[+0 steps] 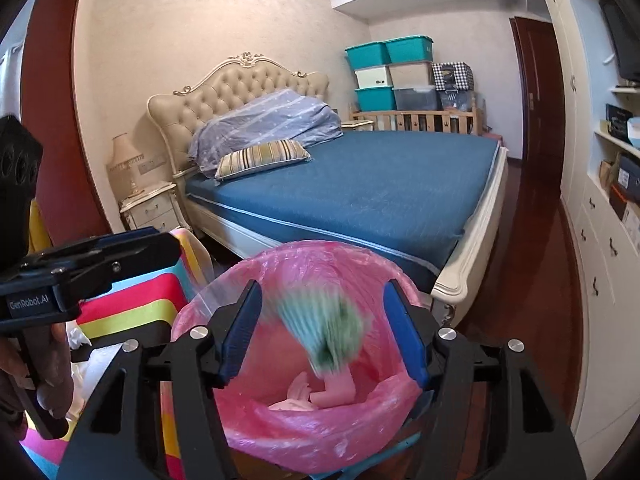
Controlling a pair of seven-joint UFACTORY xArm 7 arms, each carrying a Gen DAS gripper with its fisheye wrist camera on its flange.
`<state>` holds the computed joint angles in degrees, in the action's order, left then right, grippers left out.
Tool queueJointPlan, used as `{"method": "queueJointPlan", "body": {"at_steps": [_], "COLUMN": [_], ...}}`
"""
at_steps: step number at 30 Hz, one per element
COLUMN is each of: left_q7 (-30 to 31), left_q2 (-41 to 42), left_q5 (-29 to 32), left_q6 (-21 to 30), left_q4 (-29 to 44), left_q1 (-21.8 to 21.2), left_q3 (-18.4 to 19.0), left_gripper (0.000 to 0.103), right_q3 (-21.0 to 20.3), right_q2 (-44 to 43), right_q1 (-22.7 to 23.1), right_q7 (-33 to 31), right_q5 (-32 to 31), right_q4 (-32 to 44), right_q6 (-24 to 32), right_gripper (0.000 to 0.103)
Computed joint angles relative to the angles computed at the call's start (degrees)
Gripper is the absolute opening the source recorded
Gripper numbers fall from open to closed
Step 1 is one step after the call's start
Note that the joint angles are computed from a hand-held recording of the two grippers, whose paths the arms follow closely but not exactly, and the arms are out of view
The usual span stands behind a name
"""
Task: Collect trash
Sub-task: 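Carry the carton and rag over the wastebasket and open both tools, then move both open tools back over the table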
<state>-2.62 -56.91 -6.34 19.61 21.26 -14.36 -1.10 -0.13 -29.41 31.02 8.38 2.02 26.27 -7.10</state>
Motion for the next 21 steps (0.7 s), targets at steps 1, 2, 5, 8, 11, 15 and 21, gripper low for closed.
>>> {"method": "queueJointPlan", "body": {"at_steps": [1,2,5,8,11,15,21], "left_q7": [-0.30,-0.50,-1.76,-2.96,-3.16,-2.29,0.21], "left_q2": [-0.53,-1.19,-6.33,-12.73,-18.87,-27.90,-39.53], "left_q5": [0.47,0.92,3.36,6.31,8.95,10.37,10.97], "left_q6": [0.44,0.86,4.06,7.73,12.46,19.40,29.33], "left_q4": [-0.25,-0.51,-2.29,-4.26,-5.07,-5.49,-5.78], "left_q1": [0.95,1.80,6.27,10.73,13.98,16.57,18.87], "left_q3": [-0.58,-0.88,-2.62,-4.06,-3.86,-0.74,1.78], "left_gripper": [0.068,0.071,0.084,0.096,0.098,0.098,0.098], "right_q3": [-0.29,0.22,2.43,4.78,7.55,11.29,16.38], "right_q2": [-0.12,-0.75,-3.92,-7.37,-11.09,-15.57,-16.05], "right_q1": [-0.21,-0.89,-2.76,-3.96,-4.54,-2.17,0.46], "right_q7": [-0.28,-0.25,0.68,2.26,4.55,9.07,15.52], "right_q5": [-0.19,-0.24,-0.16,-0.02,0.37,1.28,0.46], "right_q4": [-0.01,-0.53,-3.22,-4.75,-6.18,-8.58,-8.68], "right_q6": [0.17,0.15,0.26,2.87,5.76,7.33,7.55], "right_gripper": [0.062,0.062,0.062,0.062,0.068,0.074,0.080]}}
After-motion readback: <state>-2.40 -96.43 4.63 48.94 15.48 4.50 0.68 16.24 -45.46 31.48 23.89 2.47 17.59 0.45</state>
